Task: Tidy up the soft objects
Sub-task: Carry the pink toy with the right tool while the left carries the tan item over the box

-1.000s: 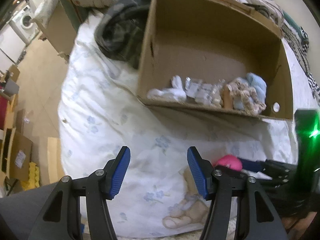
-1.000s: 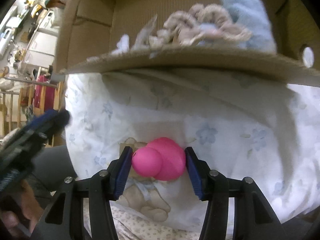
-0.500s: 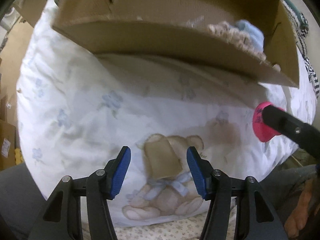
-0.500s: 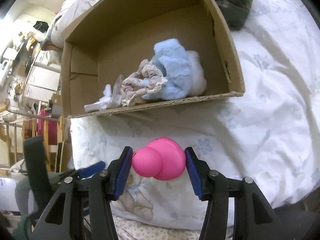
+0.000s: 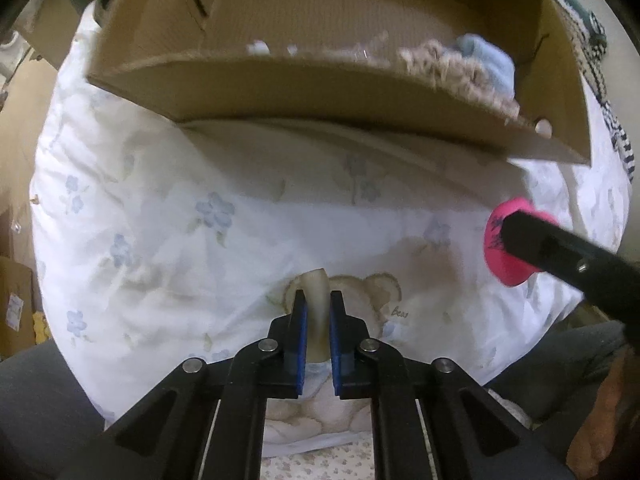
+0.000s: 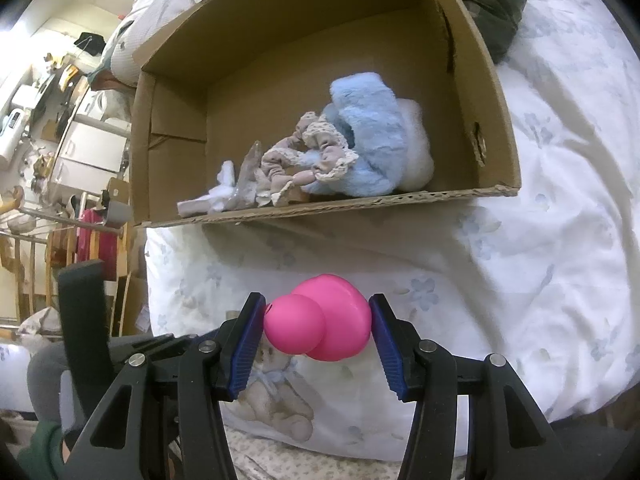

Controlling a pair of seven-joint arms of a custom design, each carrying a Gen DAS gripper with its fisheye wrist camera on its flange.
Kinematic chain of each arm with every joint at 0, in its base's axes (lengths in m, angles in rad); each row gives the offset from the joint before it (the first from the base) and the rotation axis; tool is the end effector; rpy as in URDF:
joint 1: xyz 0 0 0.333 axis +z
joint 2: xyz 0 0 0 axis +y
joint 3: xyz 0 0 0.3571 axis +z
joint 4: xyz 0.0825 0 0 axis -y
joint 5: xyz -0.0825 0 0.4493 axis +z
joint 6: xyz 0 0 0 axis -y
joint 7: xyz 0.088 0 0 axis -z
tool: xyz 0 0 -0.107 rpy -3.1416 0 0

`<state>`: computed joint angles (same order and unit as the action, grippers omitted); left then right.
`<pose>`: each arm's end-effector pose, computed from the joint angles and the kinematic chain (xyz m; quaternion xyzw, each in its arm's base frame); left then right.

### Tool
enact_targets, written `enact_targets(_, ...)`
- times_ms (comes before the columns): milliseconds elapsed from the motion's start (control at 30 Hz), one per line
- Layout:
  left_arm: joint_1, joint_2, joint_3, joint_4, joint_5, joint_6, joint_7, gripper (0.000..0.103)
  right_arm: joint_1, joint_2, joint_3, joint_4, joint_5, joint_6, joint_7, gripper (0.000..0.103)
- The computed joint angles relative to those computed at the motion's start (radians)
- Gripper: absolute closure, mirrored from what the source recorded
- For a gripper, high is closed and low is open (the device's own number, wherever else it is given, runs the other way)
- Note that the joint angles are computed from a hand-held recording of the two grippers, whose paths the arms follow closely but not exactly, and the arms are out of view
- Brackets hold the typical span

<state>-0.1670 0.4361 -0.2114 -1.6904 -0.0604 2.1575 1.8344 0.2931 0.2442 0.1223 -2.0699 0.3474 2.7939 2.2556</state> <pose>0.6945 -0.2610 0.3572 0.4704 -0.8795 0.0610 0.0388 0.6285 0.2564 0.3606 -0.4598 0.8499 0.0523 0.2521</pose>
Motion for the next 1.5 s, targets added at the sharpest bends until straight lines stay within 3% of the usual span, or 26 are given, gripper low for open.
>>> enact_targets(300,0.022,-0.047,0.009,-0.032,-0.024,0.064,-0.007,0.094,0.005,0.012,0.002,0.02,-0.01,-0.016,-0.01,0.047)
enact_targets(533,0.028,-0.071,0.017,-0.055,0.012,0.215,0.003,0.094,0.019,0.005,-0.008,0.017,-0.044,0.004,0.008,0.047)
enact_targets(733,0.051,-0.09,-0.001,-0.045,-0.04,0.295,0.032,0.094,0.062,-0.021,-0.048,0.004,-0.177,0.082,0.067,0.047)
enact_targets(933,0.064,-0.089,-0.022,0.036,-0.114,0.319,0.096,0.094,0.079,-0.076,-0.094,-0.007,-0.333,0.154,0.16,0.047)
enact_targets(1167,0.03,-0.001,-0.021,0.206,-0.097,0.313,0.101,0.094,0.035,-0.08,-0.108,0.028,-0.39,0.166,0.177,0.047)
enact_targets(1333,-0.002,0.09,-0.016,0.312,-0.052,0.309,0.082,0.094,0.019,-0.052,-0.122,0.037,-0.396,0.197,0.21,0.047)
enact_targets(1433,-0.003,0.125,-0.024,0.318,-0.045,0.351,0.099,0.094,-0.034,-0.026,-0.065,0.013,-0.271,0.258,0.188,0.047)
enact_targets(1500,-0.01,0.148,-0.017,0.323,-0.036,0.359,0.085,0.094,0.005,-0.01,-0.109,0.022,-0.286,0.241,0.239,0.047)
